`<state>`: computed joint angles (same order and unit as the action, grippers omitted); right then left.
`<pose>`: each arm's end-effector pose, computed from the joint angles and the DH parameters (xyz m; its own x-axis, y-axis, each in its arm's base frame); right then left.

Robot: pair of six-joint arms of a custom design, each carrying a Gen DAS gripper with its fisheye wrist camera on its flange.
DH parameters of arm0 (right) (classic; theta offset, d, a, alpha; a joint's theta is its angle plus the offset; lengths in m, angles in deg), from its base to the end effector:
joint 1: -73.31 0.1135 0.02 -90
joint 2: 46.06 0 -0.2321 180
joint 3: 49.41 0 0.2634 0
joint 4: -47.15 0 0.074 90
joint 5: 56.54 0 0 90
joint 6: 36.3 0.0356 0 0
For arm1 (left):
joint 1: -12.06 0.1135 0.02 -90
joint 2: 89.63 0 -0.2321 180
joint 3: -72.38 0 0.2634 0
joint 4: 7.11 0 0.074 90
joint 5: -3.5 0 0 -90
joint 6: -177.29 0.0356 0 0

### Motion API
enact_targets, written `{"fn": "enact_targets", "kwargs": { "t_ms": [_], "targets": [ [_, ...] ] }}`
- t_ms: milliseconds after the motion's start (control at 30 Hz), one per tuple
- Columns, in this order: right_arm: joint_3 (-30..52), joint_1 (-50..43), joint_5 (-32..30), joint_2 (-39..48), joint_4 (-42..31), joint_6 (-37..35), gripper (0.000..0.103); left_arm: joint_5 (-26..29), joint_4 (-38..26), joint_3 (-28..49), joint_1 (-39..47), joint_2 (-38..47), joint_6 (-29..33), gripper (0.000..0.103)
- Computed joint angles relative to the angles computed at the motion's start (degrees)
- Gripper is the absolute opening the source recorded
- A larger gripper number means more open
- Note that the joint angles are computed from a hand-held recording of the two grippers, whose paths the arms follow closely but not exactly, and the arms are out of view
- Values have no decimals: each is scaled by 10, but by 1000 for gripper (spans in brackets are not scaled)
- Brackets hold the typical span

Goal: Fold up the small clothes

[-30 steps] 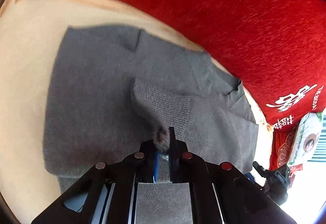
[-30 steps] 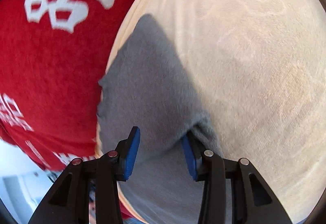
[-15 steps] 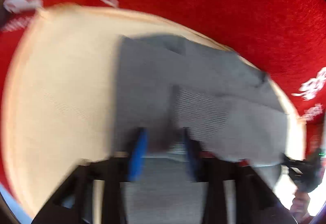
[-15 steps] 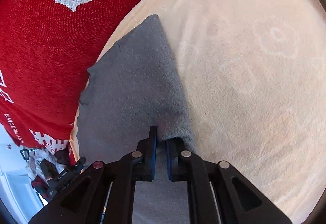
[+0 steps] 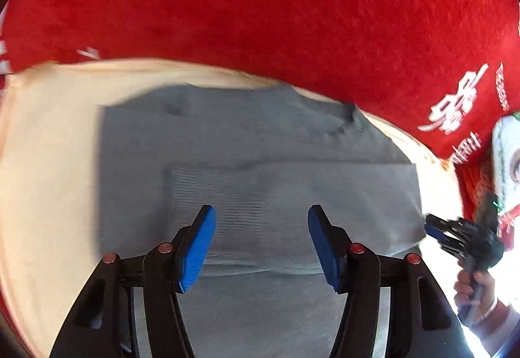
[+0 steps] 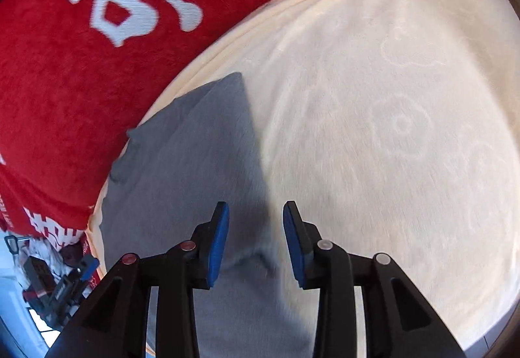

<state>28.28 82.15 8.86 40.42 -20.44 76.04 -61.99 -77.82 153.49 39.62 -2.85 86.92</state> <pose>0.2854 0.0594 0.2015 -0.9782 0.1976 -0.0640 0.1462 0.8738 0.4637 0.2676 0.1230 0.2158 -0.8594 -0.4552 -0.2329 -0.3399 0.8489 -0.4047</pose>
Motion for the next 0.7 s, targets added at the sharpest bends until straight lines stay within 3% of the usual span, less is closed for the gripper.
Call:
{"fn": "enact_targets", "kwargs": {
  "t_ms": [33,100,267,433,533,700],
  "targets": [
    [3,-5,-30,20,0,-6,37,-7,6,-4,-9,9,-7,60],
    [22,12,-22,35,-15,-16,13,-28,10,-14,-21,23,-17,60],
    [72,61,91,54,-60,-101,10,-31,24,-52,-13,-2,14,60],
    [46,57,100,28,-44,-89,12,-68,-12,-57,-3,-30,57,60],
    [36,58,121,-1,-63,-80,22,-73,-40,-57,32,-42,74,60],
    [29,54,143,-42,-109,-65,23,-97,-82,-65,71,-60,91,60]
  ]
}}
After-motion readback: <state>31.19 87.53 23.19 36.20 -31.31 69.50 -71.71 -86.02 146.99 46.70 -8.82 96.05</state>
